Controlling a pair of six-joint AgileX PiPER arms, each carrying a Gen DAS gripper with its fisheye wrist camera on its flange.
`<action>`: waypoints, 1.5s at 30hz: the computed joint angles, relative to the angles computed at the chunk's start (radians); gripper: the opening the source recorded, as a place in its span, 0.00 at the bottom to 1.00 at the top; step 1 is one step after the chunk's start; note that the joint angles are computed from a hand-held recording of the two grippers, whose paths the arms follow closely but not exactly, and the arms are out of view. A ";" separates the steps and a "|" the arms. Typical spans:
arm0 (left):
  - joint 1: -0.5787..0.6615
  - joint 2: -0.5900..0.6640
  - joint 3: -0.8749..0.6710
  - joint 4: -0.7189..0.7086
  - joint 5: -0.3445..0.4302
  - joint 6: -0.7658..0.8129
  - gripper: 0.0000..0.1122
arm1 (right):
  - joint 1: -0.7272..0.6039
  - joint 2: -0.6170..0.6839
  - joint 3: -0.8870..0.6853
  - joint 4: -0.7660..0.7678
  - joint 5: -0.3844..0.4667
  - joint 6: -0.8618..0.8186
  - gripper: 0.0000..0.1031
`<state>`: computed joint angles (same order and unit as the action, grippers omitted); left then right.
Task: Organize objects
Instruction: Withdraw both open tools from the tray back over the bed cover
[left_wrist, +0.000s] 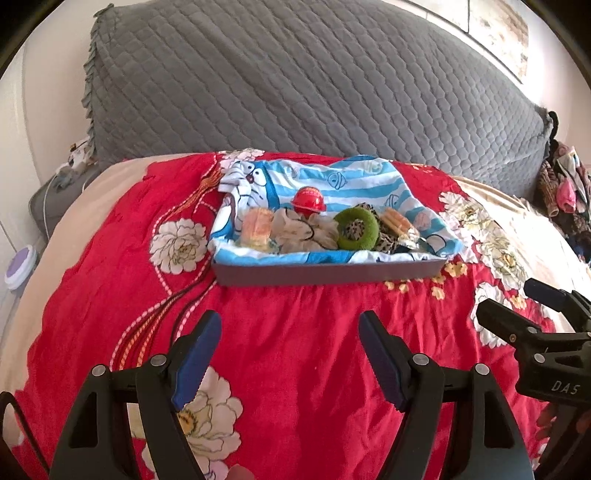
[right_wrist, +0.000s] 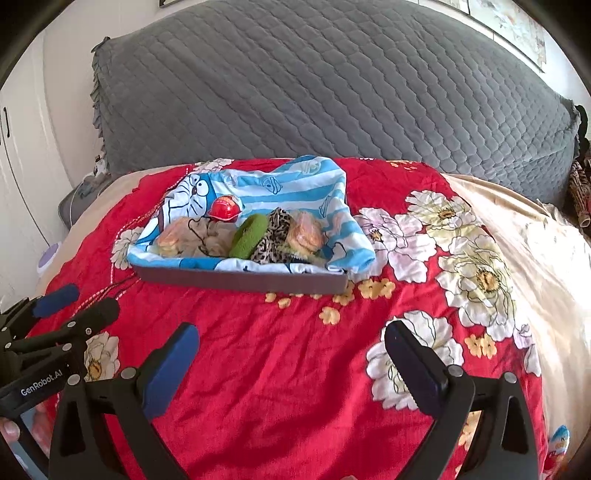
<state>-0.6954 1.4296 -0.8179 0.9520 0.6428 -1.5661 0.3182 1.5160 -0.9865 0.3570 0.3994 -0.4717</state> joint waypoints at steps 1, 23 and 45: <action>-0.008 -0.008 0.011 0.003 0.002 -0.012 0.69 | 0.001 -0.006 0.008 -0.008 -0.003 0.003 0.98; -0.078 -0.083 0.114 0.050 0.048 -0.122 0.69 | -0.013 -0.119 0.169 0.025 -0.077 -0.040 0.98; -0.107 -0.066 0.170 0.119 0.034 -0.225 0.69 | -0.020 -0.131 0.276 0.266 -0.169 -0.298 0.98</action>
<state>-0.8021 1.3631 -0.6479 1.0708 0.6768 -1.7908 0.2980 1.3846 -0.7105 0.6226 0.2306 -0.7697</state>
